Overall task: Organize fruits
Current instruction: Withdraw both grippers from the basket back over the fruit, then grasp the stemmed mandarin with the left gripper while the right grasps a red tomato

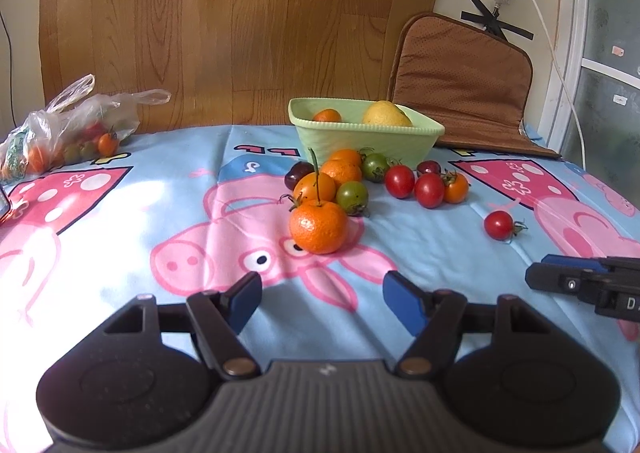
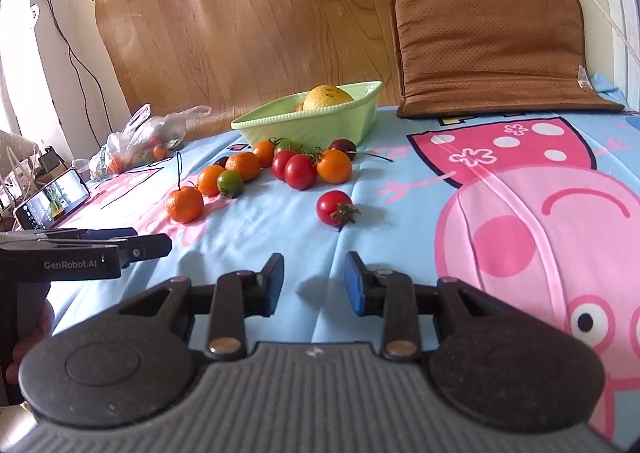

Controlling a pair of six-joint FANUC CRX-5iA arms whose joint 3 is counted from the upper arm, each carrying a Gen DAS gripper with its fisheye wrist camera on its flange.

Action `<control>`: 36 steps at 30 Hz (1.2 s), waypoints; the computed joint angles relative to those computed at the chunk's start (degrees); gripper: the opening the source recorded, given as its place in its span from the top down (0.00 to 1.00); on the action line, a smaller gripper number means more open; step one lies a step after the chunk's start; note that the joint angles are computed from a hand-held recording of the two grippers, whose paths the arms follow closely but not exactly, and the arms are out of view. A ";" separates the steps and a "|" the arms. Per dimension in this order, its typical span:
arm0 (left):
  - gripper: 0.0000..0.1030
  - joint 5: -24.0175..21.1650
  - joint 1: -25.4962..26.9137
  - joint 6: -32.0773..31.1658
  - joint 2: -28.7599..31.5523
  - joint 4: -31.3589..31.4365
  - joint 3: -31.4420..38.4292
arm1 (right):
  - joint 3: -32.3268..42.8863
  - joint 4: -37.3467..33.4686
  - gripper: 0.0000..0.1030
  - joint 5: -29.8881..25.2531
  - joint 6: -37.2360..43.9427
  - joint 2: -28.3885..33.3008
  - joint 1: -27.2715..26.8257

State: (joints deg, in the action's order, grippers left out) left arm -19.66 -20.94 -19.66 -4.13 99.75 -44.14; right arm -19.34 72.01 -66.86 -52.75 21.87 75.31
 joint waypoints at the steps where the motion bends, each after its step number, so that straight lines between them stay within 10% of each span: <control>1: 0.34 0.37 -0.37 -0.73 -0.16 0.89 -0.14 | -0.22 0.12 0.65 0.04 -0.07 -0.12 -0.02; 9: 0.33 -1.69 1.84 3.04 0.75 -3.88 0.78 | -0.02 -0.35 0.65 -0.22 0.49 -0.09 0.07; 15: 0.31 -3.36 0.89 -3.38 -0.17 4.37 -0.55 | 0.20 -0.59 0.65 -0.39 0.86 0.03 0.08; 20: 0.29 -8.59 5.26 5.31 2.16 -4.06 2.37 | 0.24 -0.94 0.65 0.20 1.94 -0.30 -0.37; 30: 0.28 -2.76 1.71 7.97 7.64 -8.72 9.21 | 1.59 -2.29 0.65 1.42 10.04 -0.57 -4.59; 33: 0.31 -2.75 1.47 9.38 8.69 -10.70 9.84 | 1.47 -1.92 0.55 3.36 11.08 -0.72 -6.04; 36: 0.62 -1.10 0.76 8.49 8.97 -10.95 9.66 | 1.59 -1.06 0.63 5.29 12.02 -0.35 -6.78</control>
